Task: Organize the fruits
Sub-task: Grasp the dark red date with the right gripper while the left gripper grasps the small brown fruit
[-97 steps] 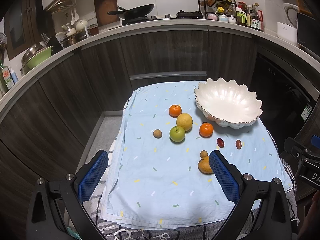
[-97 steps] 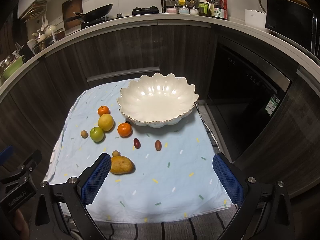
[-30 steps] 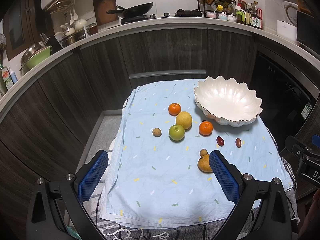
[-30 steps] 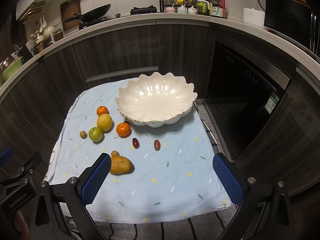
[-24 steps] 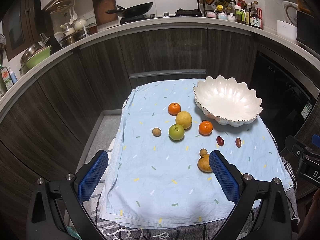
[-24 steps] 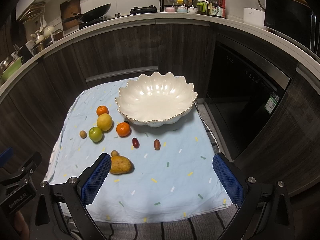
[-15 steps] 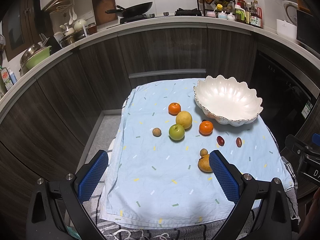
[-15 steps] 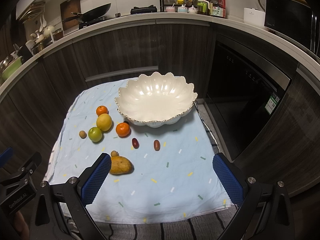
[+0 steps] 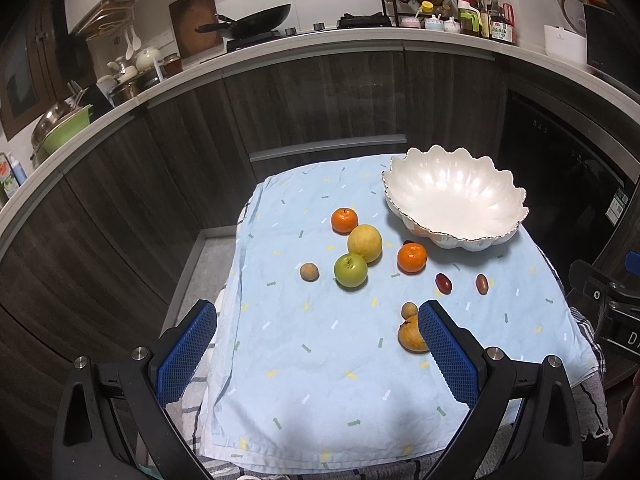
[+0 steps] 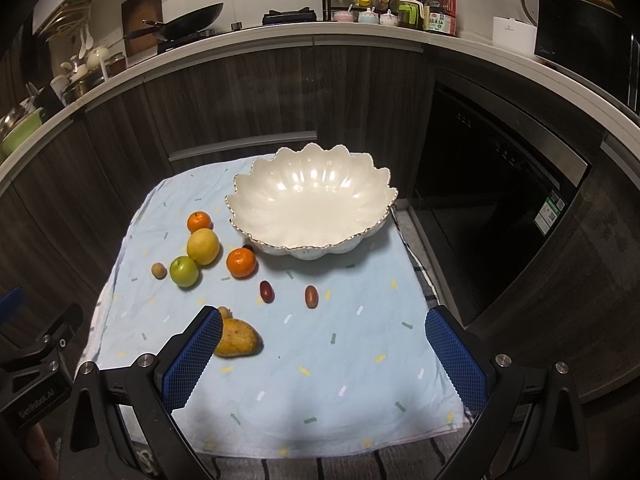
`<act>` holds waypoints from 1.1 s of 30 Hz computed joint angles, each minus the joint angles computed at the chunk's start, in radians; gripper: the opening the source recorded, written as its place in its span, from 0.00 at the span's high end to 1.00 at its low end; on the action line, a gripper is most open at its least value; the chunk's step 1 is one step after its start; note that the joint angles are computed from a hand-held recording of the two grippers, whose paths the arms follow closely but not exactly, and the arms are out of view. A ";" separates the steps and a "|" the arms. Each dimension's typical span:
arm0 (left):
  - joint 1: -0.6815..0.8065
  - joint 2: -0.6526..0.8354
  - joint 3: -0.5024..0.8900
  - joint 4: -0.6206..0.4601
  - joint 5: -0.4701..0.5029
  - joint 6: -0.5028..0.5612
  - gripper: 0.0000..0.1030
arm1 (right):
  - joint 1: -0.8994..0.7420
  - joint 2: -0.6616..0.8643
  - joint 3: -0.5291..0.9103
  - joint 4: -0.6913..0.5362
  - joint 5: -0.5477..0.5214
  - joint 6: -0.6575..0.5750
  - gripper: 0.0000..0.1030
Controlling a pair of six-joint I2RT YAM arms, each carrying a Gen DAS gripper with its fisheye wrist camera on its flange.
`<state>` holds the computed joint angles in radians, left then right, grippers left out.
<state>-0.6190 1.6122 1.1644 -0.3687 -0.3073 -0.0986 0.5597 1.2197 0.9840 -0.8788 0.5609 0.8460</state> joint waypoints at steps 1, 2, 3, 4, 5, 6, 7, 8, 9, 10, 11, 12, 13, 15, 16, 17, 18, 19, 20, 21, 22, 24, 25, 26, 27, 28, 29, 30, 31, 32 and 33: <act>0.003 0.009 0.006 0.002 0.004 0.004 0.01 | -0.011 0.013 -0.001 0.017 0.000 -0.012 0.00; 0.003 0.020 0.016 0.002 0.005 0.008 0.01 | -0.018 0.018 -0.004 0.027 0.002 -0.023 0.00; 0.002 0.030 0.026 0.001 0.006 0.011 0.01 | -0.024 0.023 -0.005 0.039 0.003 -0.037 0.00; 0.004 0.041 0.032 0.004 0.010 0.014 0.01 | -0.030 0.031 -0.005 0.048 0.002 -0.047 0.00; 0.006 0.053 0.042 0.004 0.016 0.018 0.01 | -0.038 0.038 -0.008 0.063 -0.002 -0.061 0.00; 0.007 0.066 0.051 0.003 0.018 0.020 0.03 | -0.050 0.044 -0.012 0.079 -0.010 -0.076 0.00; 0.009 0.079 0.059 0.004 0.022 0.024 0.03 | -0.060 0.051 -0.015 0.095 -0.017 -0.090 0.00; 0.009 0.093 0.069 0.003 0.025 0.026 0.05 | -0.070 0.058 -0.020 0.114 -0.025 -0.106 0.00; 0.011 0.106 0.078 0.003 0.031 0.029 0.06 | -0.080 0.067 -0.025 0.134 -0.034 -0.123 0.01; 0.015 0.123 0.090 0.002 0.037 0.032 0.06 | -0.088 0.073 -0.027 0.146 -0.038 -0.134 0.01; 0.014 0.138 0.101 0.002 0.037 0.032 0.06 | -0.095 0.083 -0.030 0.159 -0.041 -0.144 0.01; 0.015 0.154 0.113 0.002 0.040 0.032 0.06 | -0.105 0.094 -0.034 0.181 -0.050 -0.158 0.01; 0.017 0.171 0.125 0.002 0.044 0.031 0.06 | -0.112 0.101 -0.040 0.201 -0.056 -0.169 0.02; 0.017 0.207 0.153 0.003 0.051 0.028 0.06 | -0.131 0.122 -0.050 0.240 -0.075 -0.195 0.04; 0.018 0.225 0.166 0.005 0.056 0.027 0.06 | -0.139 0.129 -0.055 0.254 -0.084 -0.201 0.05; 0.018 0.240 0.177 0.007 0.062 0.028 0.06 | -0.153 0.139 -0.061 0.275 -0.100 -0.211 0.06; 0.017 0.255 0.188 0.010 0.068 0.028 0.06 | -0.162 0.146 -0.067 0.289 -0.111 -0.217 0.07; 0.015 0.273 0.201 0.015 0.074 0.032 0.06 | -0.173 0.153 -0.074 0.304 -0.125 -0.224 0.08; 0.012 0.289 0.213 0.017 0.079 0.035 0.06 | -0.184 0.161 -0.081 0.322 -0.140 -0.233 0.09; 0.011 0.303 0.224 0.019 0.081 0.038 0.07 | -0.192 0.169 -0.088 0.337 -0.150 -0.240 0.10; 0.008 0.323 0.239 0.020 0.086 0.042 0.08 | -0.203 0.179 -0.095 0.355 -0.162 -0.251 0.11; 0.003 0.356 0.269 0.010 0.094 0.042 0.10 | -0.222 0.189 -0.110 0.383 -0.181 -0.269 0.13; 0.002 0.375 0.285 0.007 0.099 0.042 0.10 | -0.231 0.195 -0.115 0.394 -0.191 -0.278 0.14; -0.002 0.392 0.299 0.005 0.101 0.042 0.12 | -0.243 0.203 -0.121 0.410 -0.204 -0.290 0.14; -0.005 0.407 0.311 0.004 0.104 0.042 0.14 | -0.254 0.209 -0.127 0.425 -0.214 -0.302 0.15; -0.007 0.424 0.325 0.000 0.106 0.043 0.14 | -0.263 0.217 -0.131 0.438 -0.222 -0.314 0.16; -0.009 0.441 0.339 -0.002 0.108 0.044 0.14 | -0.272 0.227 -0.134 0.451 -0.232 -0.327 0.17; -0.010 0.452 0.346 -0.002 0.110 0.043 0.14 | -0.281 0.236 -0.136 0.463 -0.240 -0.339 0.18; -0.012 0.470 0.361 -0.007 0.112 0.042 0.15 | -0.288 0.247 -0.137 0.475 -0.246 -0.349 0.18; -0.012 0.476 0.362 -0.006 0.115 0.043 0.15 | -0.296 0.258 -0.139 0.488 -0.251 -0.359 0.18; -0.012 0.489 0.372 -0.005 0.116 0.044 0.16 | -0.302 0.267 -0.140 0.498 -0.257 -0.368 0.18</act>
